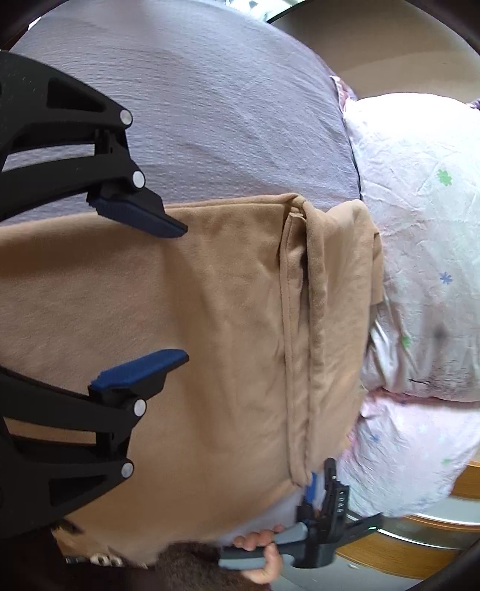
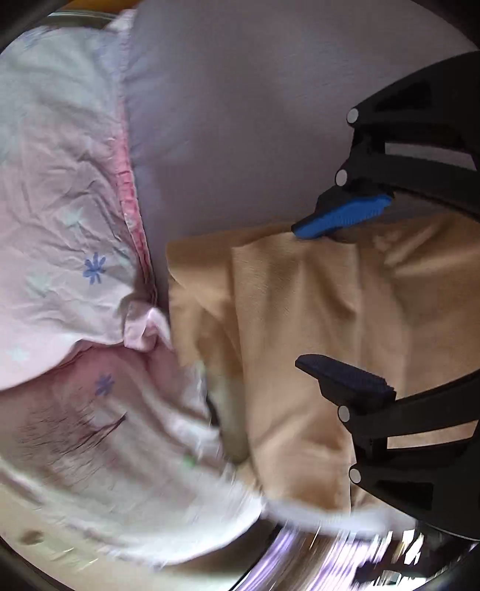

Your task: Fold small clothes

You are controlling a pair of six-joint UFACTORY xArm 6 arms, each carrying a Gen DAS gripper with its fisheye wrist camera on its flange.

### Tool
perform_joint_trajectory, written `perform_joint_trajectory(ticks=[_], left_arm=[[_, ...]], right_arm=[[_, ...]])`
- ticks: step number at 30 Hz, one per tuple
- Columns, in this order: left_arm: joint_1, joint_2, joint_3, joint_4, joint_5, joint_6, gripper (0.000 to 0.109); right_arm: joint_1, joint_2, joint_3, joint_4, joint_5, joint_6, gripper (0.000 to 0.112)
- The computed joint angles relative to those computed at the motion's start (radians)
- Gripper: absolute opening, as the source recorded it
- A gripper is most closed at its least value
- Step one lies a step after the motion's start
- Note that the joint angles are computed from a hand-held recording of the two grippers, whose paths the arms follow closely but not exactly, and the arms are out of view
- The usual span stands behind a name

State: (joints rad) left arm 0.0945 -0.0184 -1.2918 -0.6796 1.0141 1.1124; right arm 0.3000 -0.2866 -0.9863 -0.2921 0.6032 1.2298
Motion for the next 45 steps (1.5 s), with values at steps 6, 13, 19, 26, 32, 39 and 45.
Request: perform_joint_trajectory(ticks=[6,13,19,26,32,39,45], left_arm=[[0.233,0.009,-0.098,-0.163,0.355,0.116,0.07],[0.464,0.081,-0.18,-0.12,0.674,0.198,0.078],[0.493,0.111,-0.133,-0.024,0.705,0.193,0.083],[0.439,0.142,-0.085,-0.063,0.716,0.102,0.074],[0.453,0.244,-0.169,-0.087,0.845,-0.057,0.004],[0.463,0.247,-0.329,-0.25,0.942,-0.09,0.004],[0.282,0.399,-0.609,-0.454,0.717,-0.31,0.005]], right_arm=[[0.173,-0.403,0.312,-0.054,-0.187,0.059,0.088],[0.613,-0.671,0.463,-0.251,0.002,0.356,0.091],[0.782,-0.739,0.6,-0.28,0.06,0.682,0.091],[0.556,-0.705,0.769,-0.474,-0.398,0.856,0.061],[0.565,-0.707,0.746,-0.681,-0.427,0.976,0.008],[0.432,-0.737,0.608,-0.622,-0.377,0.677,0.007],[0.031,-0.467,0.375,-0.569,-0.614,0.458,0.007]])
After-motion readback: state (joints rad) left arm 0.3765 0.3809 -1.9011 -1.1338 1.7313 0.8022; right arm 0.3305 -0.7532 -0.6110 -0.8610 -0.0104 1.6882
